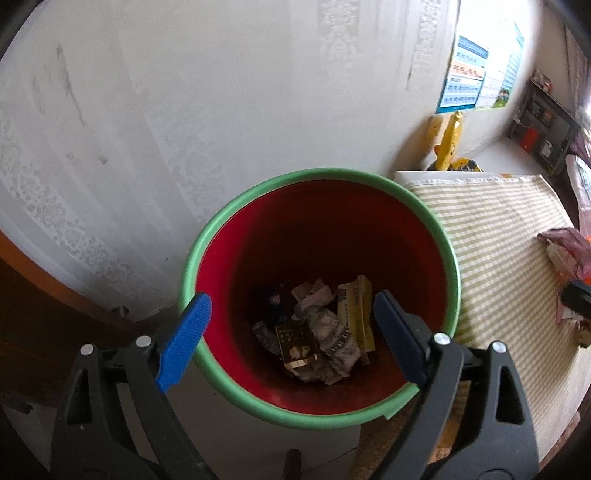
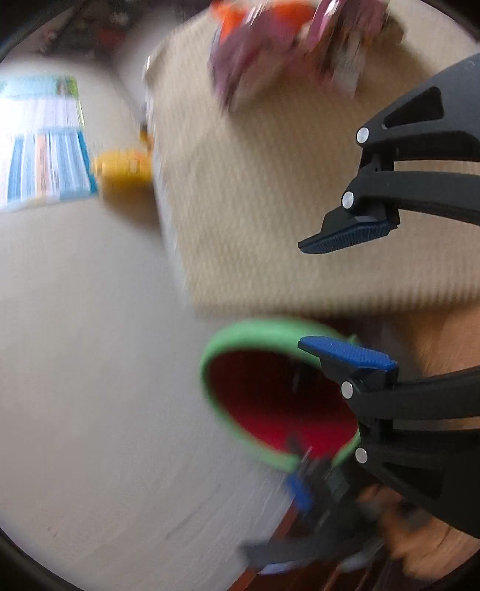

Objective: Collect trash
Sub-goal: 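Reach both grippers back to the pile of pink wrappers on the table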

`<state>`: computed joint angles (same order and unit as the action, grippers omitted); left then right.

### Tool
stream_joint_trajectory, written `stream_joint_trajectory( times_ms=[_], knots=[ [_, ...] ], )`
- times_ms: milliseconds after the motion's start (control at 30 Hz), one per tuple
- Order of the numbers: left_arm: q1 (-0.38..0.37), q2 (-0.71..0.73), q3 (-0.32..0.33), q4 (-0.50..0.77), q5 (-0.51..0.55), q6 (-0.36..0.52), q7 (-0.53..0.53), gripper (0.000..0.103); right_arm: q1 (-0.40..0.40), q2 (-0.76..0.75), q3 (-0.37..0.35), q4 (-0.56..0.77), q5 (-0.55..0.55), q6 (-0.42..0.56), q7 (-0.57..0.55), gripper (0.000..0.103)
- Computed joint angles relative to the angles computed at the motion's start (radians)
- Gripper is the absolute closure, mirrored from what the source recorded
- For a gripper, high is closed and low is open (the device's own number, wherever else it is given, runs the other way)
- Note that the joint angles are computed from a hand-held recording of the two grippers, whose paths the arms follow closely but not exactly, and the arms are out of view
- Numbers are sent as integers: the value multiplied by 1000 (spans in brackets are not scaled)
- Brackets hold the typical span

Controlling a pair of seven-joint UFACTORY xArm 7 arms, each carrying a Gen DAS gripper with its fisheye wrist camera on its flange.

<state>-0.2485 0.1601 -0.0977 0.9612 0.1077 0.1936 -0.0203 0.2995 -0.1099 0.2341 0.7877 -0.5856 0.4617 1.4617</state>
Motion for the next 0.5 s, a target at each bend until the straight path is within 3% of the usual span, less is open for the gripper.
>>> stream_joint_trajectory(
  times_ms=[100, 200, 300, 400, 500],
  knots=[
    [-5, 5, -9, 7, -5, 20, 3, 15, 5, -125, 10, -113, 48, 124, -4, 53],
    [-10, -9, -24, -4, -24, 20, 27, 15, 3, -279, 5, -234, 151, 235, -57, 42],
    [-23, -17, -26, -10, -14, 19, 27, 15, -20, -387, 25, -280, 198, 381, -109, 37],
    [-28, -27, -38, -14, -38, 28, 40, 15, -45, -419, 50, -271, 184, 511, -179, 32],
    [-40, -43, -46, -25, -39, 29, 53, 15, -52, -387, 44, -265, 176, 541, -274, 31]
  ],
)
